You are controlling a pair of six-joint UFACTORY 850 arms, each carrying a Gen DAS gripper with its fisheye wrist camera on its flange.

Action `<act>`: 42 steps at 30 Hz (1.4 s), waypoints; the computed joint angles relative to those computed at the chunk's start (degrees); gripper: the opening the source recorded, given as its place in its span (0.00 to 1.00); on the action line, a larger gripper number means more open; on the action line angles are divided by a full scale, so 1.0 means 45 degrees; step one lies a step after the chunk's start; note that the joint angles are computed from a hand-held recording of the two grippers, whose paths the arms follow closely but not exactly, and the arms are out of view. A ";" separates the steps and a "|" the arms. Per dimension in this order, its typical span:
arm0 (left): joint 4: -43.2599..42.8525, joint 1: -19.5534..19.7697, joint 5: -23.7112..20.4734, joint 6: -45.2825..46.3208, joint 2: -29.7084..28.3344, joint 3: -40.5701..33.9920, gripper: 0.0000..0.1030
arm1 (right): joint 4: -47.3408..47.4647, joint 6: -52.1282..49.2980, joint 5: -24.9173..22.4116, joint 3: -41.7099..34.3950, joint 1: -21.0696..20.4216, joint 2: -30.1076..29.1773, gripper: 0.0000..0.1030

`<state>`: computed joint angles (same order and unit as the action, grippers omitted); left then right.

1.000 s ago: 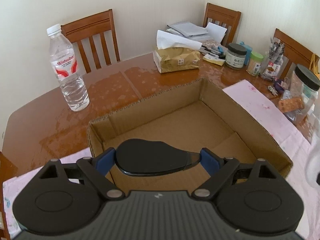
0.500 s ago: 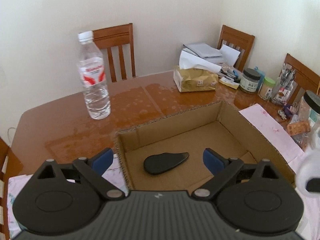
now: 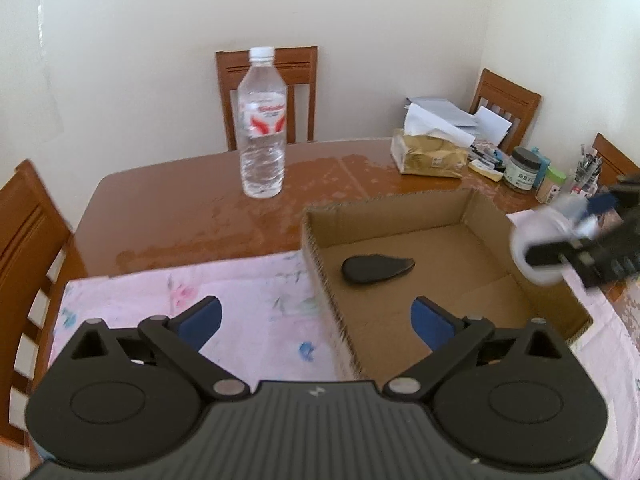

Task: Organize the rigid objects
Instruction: 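Carry the jar into the cardboard box and open the right gripper, then move the right tool back to the white plastic container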

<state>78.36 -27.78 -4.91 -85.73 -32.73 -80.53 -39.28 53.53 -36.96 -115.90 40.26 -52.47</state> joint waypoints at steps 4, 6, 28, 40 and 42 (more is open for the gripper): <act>0.2759 0.0007 -0.0309 -0.2923 0.0394 0.0749 0.98 | 0.0477 -0.1058 -0.0663 -0.1948 -0.0070 -0.1207 0.92; 0.3747 0.0036 -0.0351 -0.4003 0.0551 0.1045 0.98 | 0.0528 -0.1406 -0.1123 -0.3118 -0.0110 -0.1921 0.93; 0.2014 -0.0683 -0.1695 -0.3602 0.1728 0.2446 0.98 | -0.1687 0.2016 0.0653 0.1860 0.0218 0.1142 1.00; -0.0921 -0.2268 -0.3486 -0.2880 0.2551 0.3531 0.98 | -0.4036 0.5979 0.3414 0.7631 0.0581 0.4275 1.00; -0.1325 -0.2546 -0.3759 -0.2834 0.2588 0.3684 0.98 | -0.4089 0.6236 0.3999 0.8242 0.0581 0.4511 1.00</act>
<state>72.40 -39.23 -21.83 -98.48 -21.09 -63.95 -57.68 81.59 -18.97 -78.81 42.88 -32.18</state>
